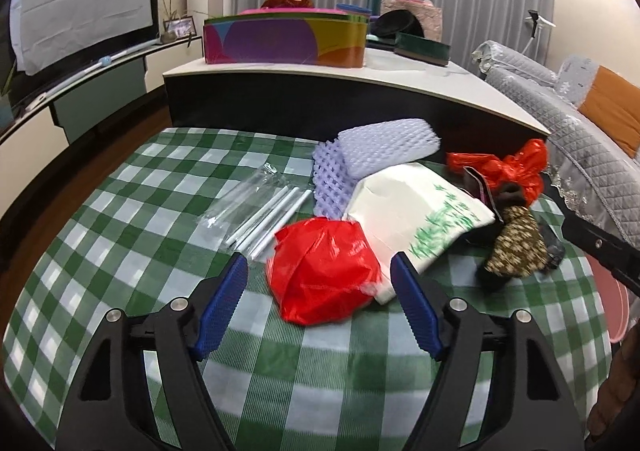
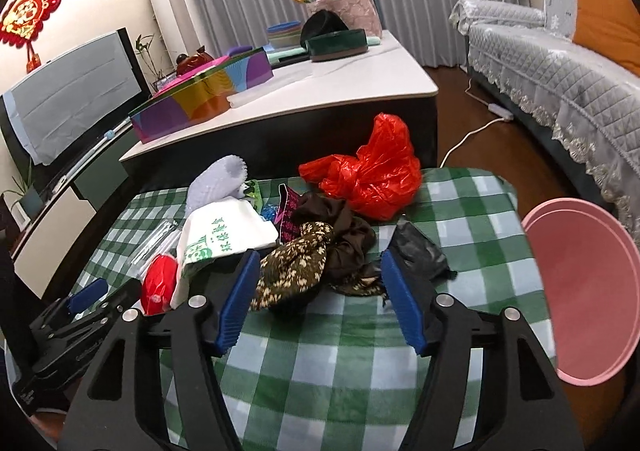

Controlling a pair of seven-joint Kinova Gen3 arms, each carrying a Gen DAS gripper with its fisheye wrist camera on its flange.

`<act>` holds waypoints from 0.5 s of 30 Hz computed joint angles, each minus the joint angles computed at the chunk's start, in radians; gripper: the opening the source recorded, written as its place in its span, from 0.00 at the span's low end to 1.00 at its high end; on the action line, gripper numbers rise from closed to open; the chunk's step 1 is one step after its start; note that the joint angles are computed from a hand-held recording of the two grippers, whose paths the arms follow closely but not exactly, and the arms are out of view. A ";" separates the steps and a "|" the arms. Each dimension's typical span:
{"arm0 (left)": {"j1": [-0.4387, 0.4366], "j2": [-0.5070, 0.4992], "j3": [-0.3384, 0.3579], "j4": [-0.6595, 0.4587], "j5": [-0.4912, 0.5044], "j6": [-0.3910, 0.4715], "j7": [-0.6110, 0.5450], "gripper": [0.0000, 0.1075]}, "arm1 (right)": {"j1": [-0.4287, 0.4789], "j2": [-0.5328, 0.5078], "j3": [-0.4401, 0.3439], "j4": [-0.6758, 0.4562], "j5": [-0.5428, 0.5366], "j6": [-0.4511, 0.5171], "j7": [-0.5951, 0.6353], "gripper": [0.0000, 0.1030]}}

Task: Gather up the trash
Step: 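Grasp the red plastic bag with the left gripper while the right gripper grasps the brown floral cloth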

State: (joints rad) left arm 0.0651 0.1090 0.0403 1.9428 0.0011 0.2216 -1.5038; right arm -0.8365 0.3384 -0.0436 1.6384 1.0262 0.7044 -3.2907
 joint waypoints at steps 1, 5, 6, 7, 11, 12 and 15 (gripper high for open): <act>-0.006 0.017 0.006 -0.018 0.010 0.016 -0.003 0.67 | 0.013 0.011 -0.004 -0.011 -0.016 -0.012 0.017 0.63; 0.010 0.068 -0.004 -0.079 0.005 0.080 0.023 0.67 | 0.035 0.037 0.002 -0.032 -0.075 -0.047 0.073 0.64; 0.018 0.078 -0.009 -0.091 -0.004 0.094 0.033 0.67 | 0.038 0.045 0.006 -0.038 -0.092 -0.056 0.090 0.64; 0.025 0.086 -0.014 -0.101 -0.013 0.105 0.045 0.67 | 0.042 0.051 0.009 -0.043 -0.111 -0.068 0.105 0.64; 0.060 0.115 -0.043 -0.131 -0.066 0.149 0.108 0.67 | 0.047 0.070 0.027 -0.061 -0.178 -0.102 0.174 0.64; 0.068 0.121 -0.051 -0.138 -0.081 0.160 0.128 0.67 | 0.045 0.070 0.034 -0.060 -0.192 -0.108 0.185 0.64; 0.070 0.128 -0.055 -0.145 -0.100 0.173 0.158 0.61 | 0.049 0.073 0.045 -0.065 -0.240 -0.127 0.232 0.57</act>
State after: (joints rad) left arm 0.1351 0.2374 -0.0143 1.7978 -0.0987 0.3945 -1.3455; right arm -0.7874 0.4110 0.0010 1.5737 0.7858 0.5776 -3.0591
